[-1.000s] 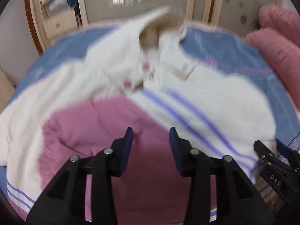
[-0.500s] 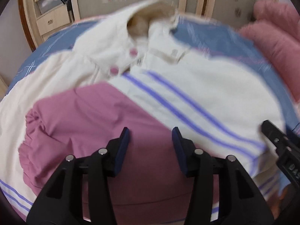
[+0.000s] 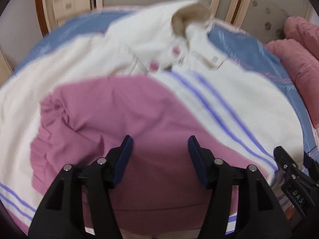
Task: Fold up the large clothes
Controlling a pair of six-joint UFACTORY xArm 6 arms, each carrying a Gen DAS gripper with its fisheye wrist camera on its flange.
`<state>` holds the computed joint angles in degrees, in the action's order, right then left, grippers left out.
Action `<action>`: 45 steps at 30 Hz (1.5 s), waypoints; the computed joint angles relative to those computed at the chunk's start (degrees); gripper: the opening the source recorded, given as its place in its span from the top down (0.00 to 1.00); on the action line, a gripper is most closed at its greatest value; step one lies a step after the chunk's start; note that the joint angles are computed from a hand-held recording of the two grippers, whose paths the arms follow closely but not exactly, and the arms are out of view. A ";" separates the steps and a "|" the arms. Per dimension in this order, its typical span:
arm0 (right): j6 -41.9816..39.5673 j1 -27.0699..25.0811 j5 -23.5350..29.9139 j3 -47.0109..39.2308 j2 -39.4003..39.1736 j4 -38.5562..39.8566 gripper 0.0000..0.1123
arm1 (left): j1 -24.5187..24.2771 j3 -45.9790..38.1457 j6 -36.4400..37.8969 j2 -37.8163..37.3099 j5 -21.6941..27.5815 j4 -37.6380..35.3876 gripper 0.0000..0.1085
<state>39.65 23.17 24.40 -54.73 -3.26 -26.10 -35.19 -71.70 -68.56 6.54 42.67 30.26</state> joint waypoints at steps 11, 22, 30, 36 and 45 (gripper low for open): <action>17.26 2.47 -3.93 3.00 -6.73 -21.73 0.22 | -2.92 2.21 -14.54 -5.20 5.59 17.30 0.25; -13.75 2.74 -5.06 3.75 -2.25 14.60 0.17 | 7.79 24.52 -18.82 -36.52 7.95 13.37 0.07; -4.91 3.87 -4.21 2.16 -0.43 1.49 0.10 | 37.12 46.32 0.97 -61.71 1.50 -12.99 0.07; -2.17 3.77 -5.44 2.48 0.05 -1.73 0.10 | 52.62 55.80 16.87 -70.19 -5.18 -32.92 0.07; -0.79 3.52 -6.76 3.23 -0.25 -3.22 0.10 | 70.89 62.24 24.94 -86.48 2.05 -42.09 0.07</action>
<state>38.86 26.69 17.64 -51.49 -3.51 -29.32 35.70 -9.46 -43.62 -79.94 44.72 -11.83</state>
